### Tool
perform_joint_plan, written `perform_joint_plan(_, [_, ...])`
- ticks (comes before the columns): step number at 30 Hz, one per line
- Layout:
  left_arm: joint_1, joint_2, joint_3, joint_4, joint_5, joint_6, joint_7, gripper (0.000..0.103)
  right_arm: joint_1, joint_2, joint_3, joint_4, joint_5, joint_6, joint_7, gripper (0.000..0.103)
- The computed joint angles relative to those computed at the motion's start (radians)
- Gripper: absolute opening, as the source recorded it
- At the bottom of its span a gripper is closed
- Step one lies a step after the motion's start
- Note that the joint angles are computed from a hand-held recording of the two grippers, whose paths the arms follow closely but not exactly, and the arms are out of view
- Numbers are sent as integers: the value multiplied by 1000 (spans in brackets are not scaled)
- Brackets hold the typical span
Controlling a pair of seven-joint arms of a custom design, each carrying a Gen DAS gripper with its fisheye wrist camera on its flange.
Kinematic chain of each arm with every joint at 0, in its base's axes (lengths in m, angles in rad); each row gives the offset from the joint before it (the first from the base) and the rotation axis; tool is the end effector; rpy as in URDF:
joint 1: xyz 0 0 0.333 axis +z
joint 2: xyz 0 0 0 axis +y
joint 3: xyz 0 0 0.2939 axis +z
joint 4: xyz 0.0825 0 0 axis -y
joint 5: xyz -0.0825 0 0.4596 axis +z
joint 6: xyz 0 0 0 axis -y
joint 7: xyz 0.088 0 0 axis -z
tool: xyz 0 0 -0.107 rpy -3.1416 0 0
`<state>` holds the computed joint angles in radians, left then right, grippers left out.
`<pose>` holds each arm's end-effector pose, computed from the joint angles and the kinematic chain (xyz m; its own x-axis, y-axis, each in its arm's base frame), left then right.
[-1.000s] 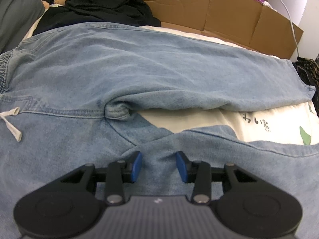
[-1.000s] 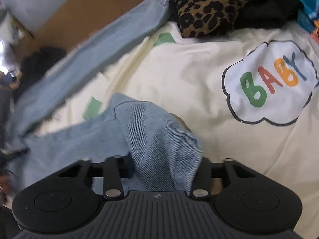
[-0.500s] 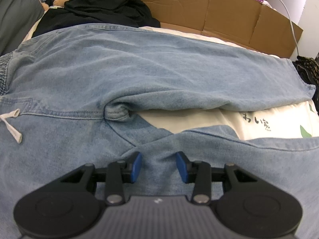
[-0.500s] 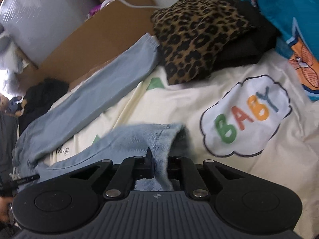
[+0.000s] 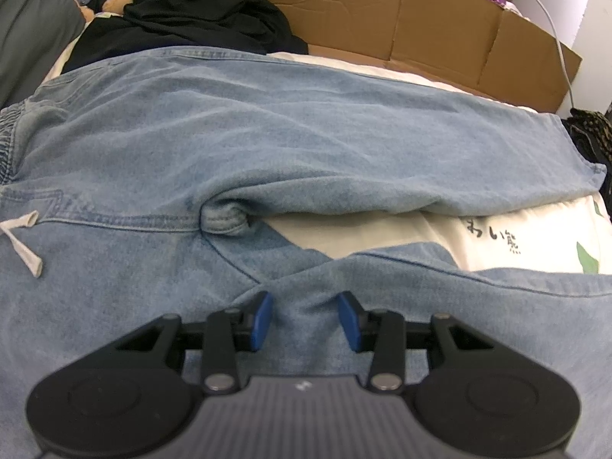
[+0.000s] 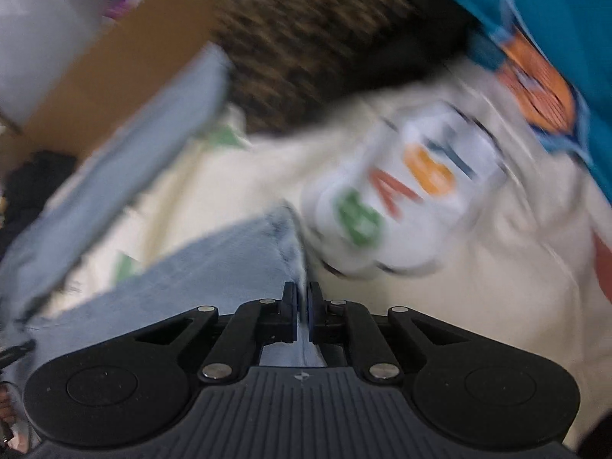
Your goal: Fold clothes
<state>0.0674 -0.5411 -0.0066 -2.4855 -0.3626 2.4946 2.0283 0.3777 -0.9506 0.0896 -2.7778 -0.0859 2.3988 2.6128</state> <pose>0.5071 0.0328 0.4909 -0.1920 -0.9778 0.0834 -0.8134 0.1110 -0.5711 0.3650 0.1793 0.4907 -0.4059 -0.8312 -0.3799 -0.7370 0.5435 -0.4018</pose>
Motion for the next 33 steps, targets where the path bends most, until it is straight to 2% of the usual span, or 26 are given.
perform_joint_plan(3, [0,-1,0,1,2,-2,-1,43,-7,-46,-16,-34,30,-23,33,7])
perform_joint_plan(5, [-1,1,5,2,0,-3,7,43,-23,-75,-7,-53,21,2,52,9])
perform_joint_plan(6, [-1,2,6,3,-1,-4,11,43,-29,-79,-9,-59,16,31,54,22])
perform_joint_plan(7, [-1,2,6,3,-2,-4,11,43,-37,-68,-7,-55,7,55,55,42])
perform_joint_plan(8, [0,3,4,4,-1,-4,11,43,-45,-55,-3,-49,-4,79,54,50])
perform_joint_plan(10, [1,2,5,3,-2,-5,12,43,-57,3,0,-19,-39,124,19,55])
perform_joint_plan(14, [-2,-4,9,0,-12,-4,15,43,-41,161,-36,62,-41,190,-69,55])
perform_joint_plan(18, [1,-13,9,-6,-17,2,11,42,-9,274,-54,122,-8,181,-158,56])
perform_joint_plan(19, [2,-14,9,-7,-16,1,9,42,-14,287,-39,131,-16,180,-167,56])
perform_joint_plan(20, [3,-15,9,-7,-16,1,8,42,-22,290,-19,136,-34,177,-173,56])
perform_joint_plan(21, [2,-15,9,-8,-18,3,8,42,-29,289,-4,139,-49,171,-177,49])
perform_joint_plan(22, [1,-16,10,-8,-20,6,9,42,-35,285,5,139,-59,166,-175,28])
perform_joint_plan(23, [0,-18,11,-10,-22,9,10,42,-35,275,6,132,-55,166,-166,25])
perform_joint_plan(25, [-2,-22,12,-14,-25,16,14,42,-38,250,8,118,-50,167,-145,20])
perform_joint_plan(33, [-7,-38,15,-27,-39,60,14,41,-95,120,90,92,-149,132,11,19])
